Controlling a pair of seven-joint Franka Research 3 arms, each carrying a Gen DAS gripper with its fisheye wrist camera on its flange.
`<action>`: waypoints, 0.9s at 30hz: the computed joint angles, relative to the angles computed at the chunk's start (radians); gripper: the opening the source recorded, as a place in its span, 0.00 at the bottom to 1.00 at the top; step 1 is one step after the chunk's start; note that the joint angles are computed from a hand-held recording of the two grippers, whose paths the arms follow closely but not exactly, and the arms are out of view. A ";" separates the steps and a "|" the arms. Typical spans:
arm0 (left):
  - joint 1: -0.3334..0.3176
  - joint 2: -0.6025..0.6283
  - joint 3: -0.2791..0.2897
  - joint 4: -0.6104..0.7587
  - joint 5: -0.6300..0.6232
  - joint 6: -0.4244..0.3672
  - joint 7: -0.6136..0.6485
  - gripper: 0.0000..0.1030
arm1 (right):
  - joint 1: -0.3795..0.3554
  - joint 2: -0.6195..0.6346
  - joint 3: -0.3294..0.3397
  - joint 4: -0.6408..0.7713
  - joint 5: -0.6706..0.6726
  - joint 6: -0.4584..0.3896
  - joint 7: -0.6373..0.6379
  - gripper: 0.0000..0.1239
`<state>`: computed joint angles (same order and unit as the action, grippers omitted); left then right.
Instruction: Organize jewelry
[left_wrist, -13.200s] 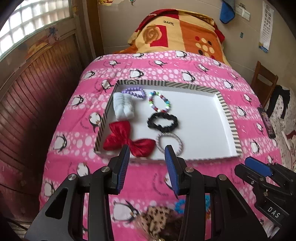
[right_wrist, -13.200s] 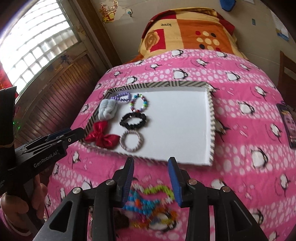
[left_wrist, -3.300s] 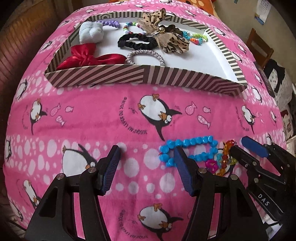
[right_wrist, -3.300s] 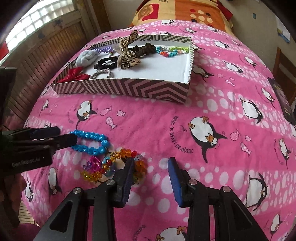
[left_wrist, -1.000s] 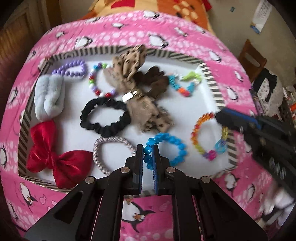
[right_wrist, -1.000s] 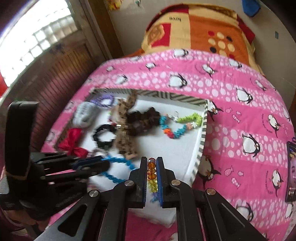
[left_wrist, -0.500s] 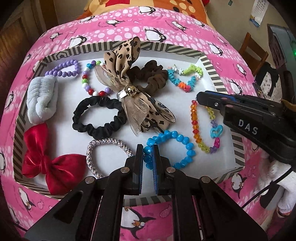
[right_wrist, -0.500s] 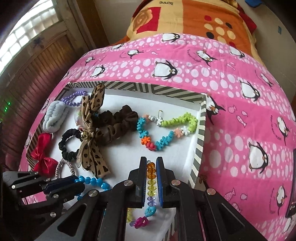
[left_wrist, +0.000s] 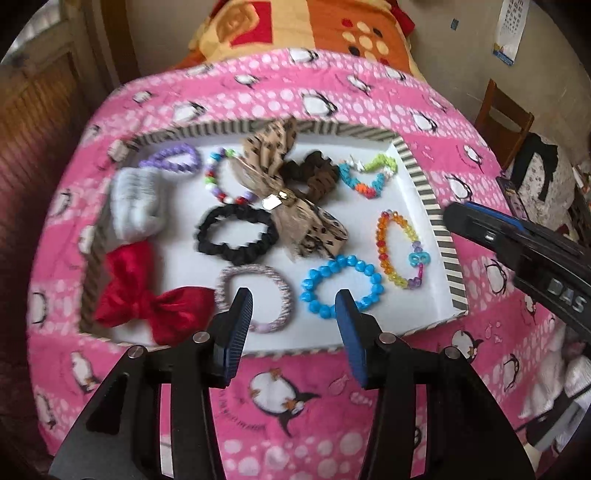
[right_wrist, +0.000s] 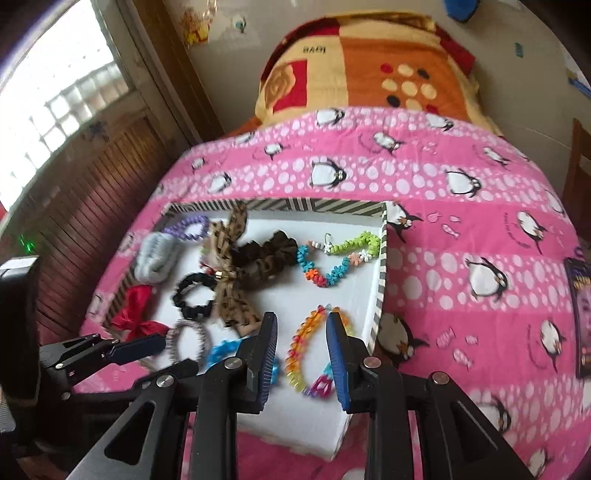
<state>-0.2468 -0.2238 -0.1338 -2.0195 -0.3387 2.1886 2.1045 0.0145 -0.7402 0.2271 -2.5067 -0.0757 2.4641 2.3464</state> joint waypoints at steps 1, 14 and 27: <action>0.004 -0.017 0.002 -0.013 0.003 0.014 0.002 0.45 | -0.003 -0.010 0.010 -0.001 -0.003 -0.003 0.013 0.21; 0.007 -0.127 0.056 -0.079 -0.015 0.050 0.001 0.45 | 0.000 -0.057 0.136 0.046 -0.085 -0.112 0.223 0.31; -0.011 -0.216 0.089 -0.148 -0.017 0.095 -0.011 0.45 | 0.059 -0.060 0.150 0.064 -0.134 -0.160 0.306 0.32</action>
<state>-0.2575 -0.4397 -0.0449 -2.1672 -0.3555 2.2832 2.0939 0.0731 -0.8005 0.3767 -2.4431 -0.2093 2.3042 2.6519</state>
